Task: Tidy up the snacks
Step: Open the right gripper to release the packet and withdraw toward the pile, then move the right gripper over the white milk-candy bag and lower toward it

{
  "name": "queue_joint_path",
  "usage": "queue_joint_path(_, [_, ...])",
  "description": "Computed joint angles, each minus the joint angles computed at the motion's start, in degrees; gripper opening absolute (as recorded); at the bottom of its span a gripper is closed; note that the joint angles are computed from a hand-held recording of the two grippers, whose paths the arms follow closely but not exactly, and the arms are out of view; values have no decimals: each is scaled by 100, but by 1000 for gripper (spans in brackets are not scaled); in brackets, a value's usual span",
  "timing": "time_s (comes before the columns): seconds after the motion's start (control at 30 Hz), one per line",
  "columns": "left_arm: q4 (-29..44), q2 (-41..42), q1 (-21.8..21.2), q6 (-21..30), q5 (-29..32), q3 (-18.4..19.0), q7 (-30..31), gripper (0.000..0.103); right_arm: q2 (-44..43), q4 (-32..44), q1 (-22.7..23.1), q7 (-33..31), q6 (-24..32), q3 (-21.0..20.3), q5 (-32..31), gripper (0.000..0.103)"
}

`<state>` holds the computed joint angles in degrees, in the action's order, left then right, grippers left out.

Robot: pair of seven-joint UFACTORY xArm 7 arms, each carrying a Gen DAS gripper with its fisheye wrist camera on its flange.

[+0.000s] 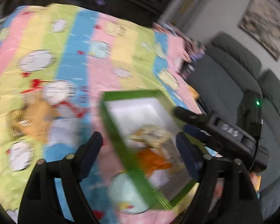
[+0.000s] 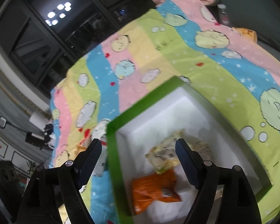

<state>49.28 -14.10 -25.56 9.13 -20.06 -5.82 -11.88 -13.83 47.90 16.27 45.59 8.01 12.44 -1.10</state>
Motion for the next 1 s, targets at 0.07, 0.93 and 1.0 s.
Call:
queue_joint_path(0.07, [-516,-492,513,27,372,-144,-479,85,95,120,44,-18,-32,64,-44,82])
queue_joint_path(0.93, [-2095,-1231,2049,129,1604,212,-1523,85,3699,4430,2389,1067,3201,-730,-2907,71])
queue_joint_path(1.0, [-2068,-1174,1883,141,1488,363,-1428,85,3889,4556,2183,633,3190,-550,-2470,71])
